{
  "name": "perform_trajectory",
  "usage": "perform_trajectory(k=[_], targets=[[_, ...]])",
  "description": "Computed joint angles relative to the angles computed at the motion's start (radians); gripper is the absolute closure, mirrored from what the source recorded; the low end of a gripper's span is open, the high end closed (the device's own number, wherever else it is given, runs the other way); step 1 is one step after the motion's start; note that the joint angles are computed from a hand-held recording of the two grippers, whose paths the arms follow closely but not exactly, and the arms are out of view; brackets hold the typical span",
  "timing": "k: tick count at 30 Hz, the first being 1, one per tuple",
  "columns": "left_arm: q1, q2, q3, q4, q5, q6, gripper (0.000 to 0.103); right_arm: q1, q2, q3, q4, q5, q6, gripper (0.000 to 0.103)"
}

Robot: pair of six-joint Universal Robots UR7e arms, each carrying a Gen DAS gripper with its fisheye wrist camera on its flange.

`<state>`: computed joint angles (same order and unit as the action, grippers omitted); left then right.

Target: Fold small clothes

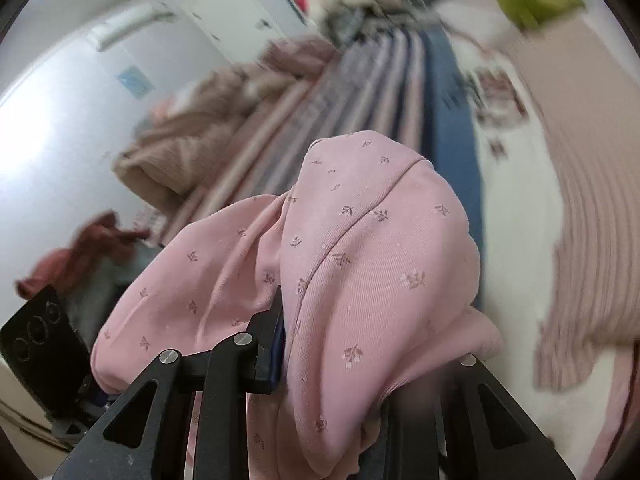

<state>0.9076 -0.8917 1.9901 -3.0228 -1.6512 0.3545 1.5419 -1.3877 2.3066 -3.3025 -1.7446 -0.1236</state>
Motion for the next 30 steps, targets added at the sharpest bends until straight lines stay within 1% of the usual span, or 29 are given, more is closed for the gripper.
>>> perform_trajectory(k=[3,4,7,9,11,15,17,20,22,23,25,26,28,30], targets=[[-0.032,-0.093,0.025,-0.039,0.042,0.011,0.074,0.121,0.028,-0.087,-0.002,-0.034,0.001,0.081],[-0.044,-0.133,0.033,-0.048,0.060,0.016,0.074,0.147,0.046,-0.122,0.002,-0.037,0.002,0.081],[-0.066,-0.224,0.030,-0.045,0.106,0.032,0.074,0.249,0.093,-0.219,0.021,-0.054,-0.007,0.081],[-0.074,-0.290,0.023,-0.016,0.134,0.037,0.074,0.320,0.150,-0.306,0.039,-0.067,-0.012,0.081],[-0.075,-0.365,0.020,0.017,0.161,0.038,0.074,0.365,0.192,-0.371,0.061,-0.071,-0.016,0.081],[-0.075,-0.498,0.000,0.084,0.219,0.050,0.074,0.448,0.305,-0.532,0.122,-0.050,-0.023,0.081],[-0.073,-0.568,-0.007,0.126,0.254,0.051,0.074,0.484,0.368,-0.619,0.162,-0.041,-0.025,0.081],[-0.059,-0.642,-0.031,0.182,0.302,0.056,0.074,0.523,0.449,-0.730,0.228,-0.036,-0.029,0.081],[-0.040,-0.667,-0.056,0.218,0.320,0.041,0.074,0.541,0.504,-0.808,0.281,-0.035,-0.026,0.081],[-0.020,-0.651,-0.086,0.228,0.313,0.038,0.074,0.548,0.531,-0.845,0.309,-0.036,-0.019,0.081],[0.029,-0.666,-0.106,0.252,0.299,0.009,0.074,0.555,0.581,-0.913,0.359,-0.038,-0.013,0.081],[0.047,-0.665,-0.113,0.259,0.295,-0.001,0.074,0.559,0.618,-0.960,0.398,-0.049,-0.007,0.081],[0.102,-0.662,-0.138,0.297,0.282,-0.033,0.074,0.560,0.656,-1.002,0.448,-0.066,0.004,0.081],[0.150,-0.656,-0.148,0.323,0.270,-0.056,0.074,0.552,0.714,-1.070,0.520,-0.081,0.010,0.081]])
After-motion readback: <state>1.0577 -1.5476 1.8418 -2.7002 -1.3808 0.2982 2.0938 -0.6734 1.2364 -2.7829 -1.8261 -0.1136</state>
